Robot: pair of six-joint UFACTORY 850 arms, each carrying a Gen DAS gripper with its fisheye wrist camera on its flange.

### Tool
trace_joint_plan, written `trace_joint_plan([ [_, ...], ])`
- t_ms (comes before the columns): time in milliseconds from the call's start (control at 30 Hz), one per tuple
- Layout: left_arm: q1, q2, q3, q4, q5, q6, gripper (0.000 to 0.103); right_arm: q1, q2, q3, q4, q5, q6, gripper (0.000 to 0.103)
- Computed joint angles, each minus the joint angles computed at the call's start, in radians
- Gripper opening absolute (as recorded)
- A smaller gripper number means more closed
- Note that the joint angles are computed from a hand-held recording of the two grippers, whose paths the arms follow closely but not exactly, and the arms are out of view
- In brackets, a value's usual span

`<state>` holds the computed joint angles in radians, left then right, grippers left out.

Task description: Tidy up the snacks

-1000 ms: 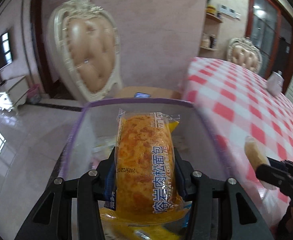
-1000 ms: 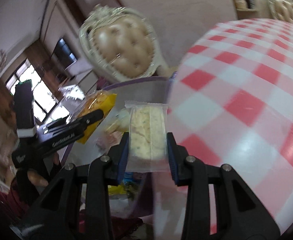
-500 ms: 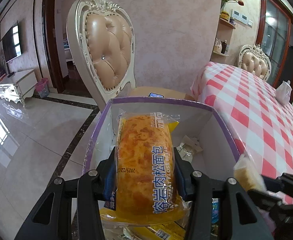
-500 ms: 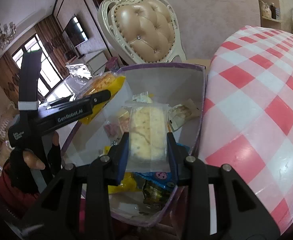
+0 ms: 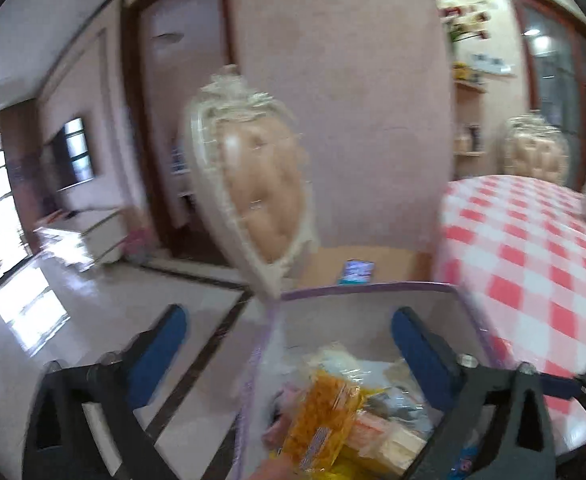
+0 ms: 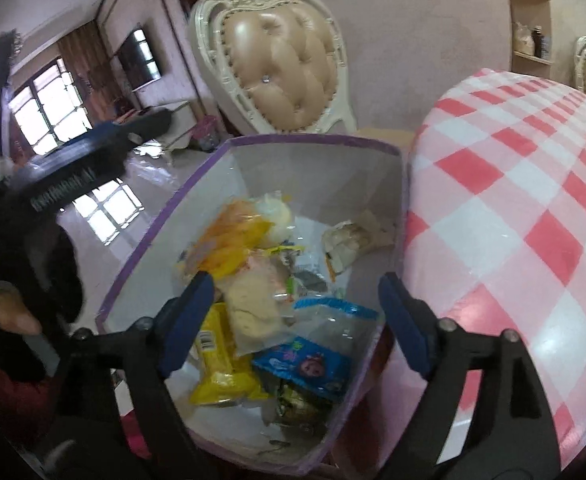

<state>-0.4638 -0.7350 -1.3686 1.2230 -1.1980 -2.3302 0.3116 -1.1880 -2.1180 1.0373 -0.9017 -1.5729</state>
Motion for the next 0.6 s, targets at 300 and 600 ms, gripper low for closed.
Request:
trace_joint_plan([
  [300,0.057,0.021,0.014,-0.067,0.336,0.072,0.103,0.019,0.003,-0.035,-0.194,0.066,0.213,0.092],
  [600,0.102,0.002,0.027,-0.201,0.523,0.138,0.103,0.051,0.052,0.048,-0.352,0.178,0.285,0.092],
])
